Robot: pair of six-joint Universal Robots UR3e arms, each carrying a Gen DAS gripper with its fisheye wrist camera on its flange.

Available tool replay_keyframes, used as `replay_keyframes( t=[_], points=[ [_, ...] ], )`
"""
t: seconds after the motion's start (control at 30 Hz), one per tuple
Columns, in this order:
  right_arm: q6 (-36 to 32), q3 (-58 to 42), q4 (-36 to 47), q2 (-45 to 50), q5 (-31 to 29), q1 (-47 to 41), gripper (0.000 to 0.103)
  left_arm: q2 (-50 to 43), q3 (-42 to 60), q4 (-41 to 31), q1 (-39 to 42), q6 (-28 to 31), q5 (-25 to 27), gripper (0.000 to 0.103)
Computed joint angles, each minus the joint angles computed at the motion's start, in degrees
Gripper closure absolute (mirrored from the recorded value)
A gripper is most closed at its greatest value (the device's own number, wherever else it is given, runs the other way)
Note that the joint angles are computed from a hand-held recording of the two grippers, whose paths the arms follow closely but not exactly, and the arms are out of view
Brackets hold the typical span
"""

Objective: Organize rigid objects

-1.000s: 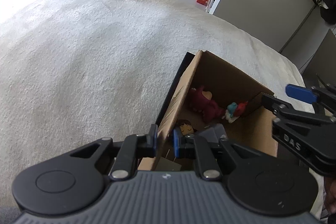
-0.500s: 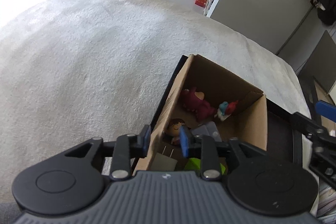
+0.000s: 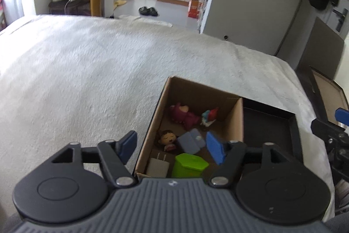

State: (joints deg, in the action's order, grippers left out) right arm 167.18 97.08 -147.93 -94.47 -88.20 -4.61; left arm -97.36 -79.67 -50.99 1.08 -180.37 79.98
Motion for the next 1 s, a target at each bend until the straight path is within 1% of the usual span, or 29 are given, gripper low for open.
replay_keyframes(
  t=[0.03,0.07,0.1,0.2,0.37,0.43,0.53,0.67,0.73,0.8,0.9,1.0],
  points=[
    [0.17,0.85,-0.07,-1.11,0.40,-0.62,0.042,0.45,0.43,-0.65,-0.37,0.24,0.02,0.026],
    [0.38,1.71,-0.09,-2.24,1.04,-1.37,0.041,1.01,0.77,-1.28,-0.72,0.69,-0.11,0.024],
    [0.68,2.62,-0.11,-3.43,1.79,-2.14,0.039,1.63,0.64,-1.37,-0.93,1.29,-0.50,0.020],
    [1.85,4.93,0.28,-6.59,3.95,-4.54,0.033,3.12,0.64,-1.83,-2.29,2.48,0.13,0.017],
    [3.32,8.28,2.26,-12.20,7.95,-8.79,0.025,5.29,1.97,-5.04,-4.26,3.41,0.95,0.014],
    [3.37,9.44,3.03,-14.42,9.36,-10.28,0.018,6.27,2.34,-6.11,-4.84,3.92,1.20,0.012],
    [3.60,10.45,4.84,-17.30,11.61,-12.56,0.013,7.17,4.17,-9.17,-5.79,4.44,2.32,0.012],
    [3.96,11.64,6.90,-20.59,13.12,-14.74,0.009,9.04,4.91,-10.85,-6.77,4.84,3.21,0.011],
    [4.09,11.94,8.72,-22.34,14.65,-16.22,0.004,9.82,5.56,-11.91,-7.31,5.19,3.90,0.011],
    [4.15,11.85,10.59,-23.75,14.71,-16.81,0.000,10.73,6.37,-13.57,-7.41,5.49,3.89,0.011],
    [4.10,11.79,13.02,-25.79,14.16,-17.04,0.000,11.86,7.27,-15.38,-7.74,6.03,4.23,0.010],
    [3.69,10.85,17.49,-27.77,15.36,-18.23,0.000,12.31,8.97,-17.93,-7.94,6.85,4.21,0.008]
  ],
)
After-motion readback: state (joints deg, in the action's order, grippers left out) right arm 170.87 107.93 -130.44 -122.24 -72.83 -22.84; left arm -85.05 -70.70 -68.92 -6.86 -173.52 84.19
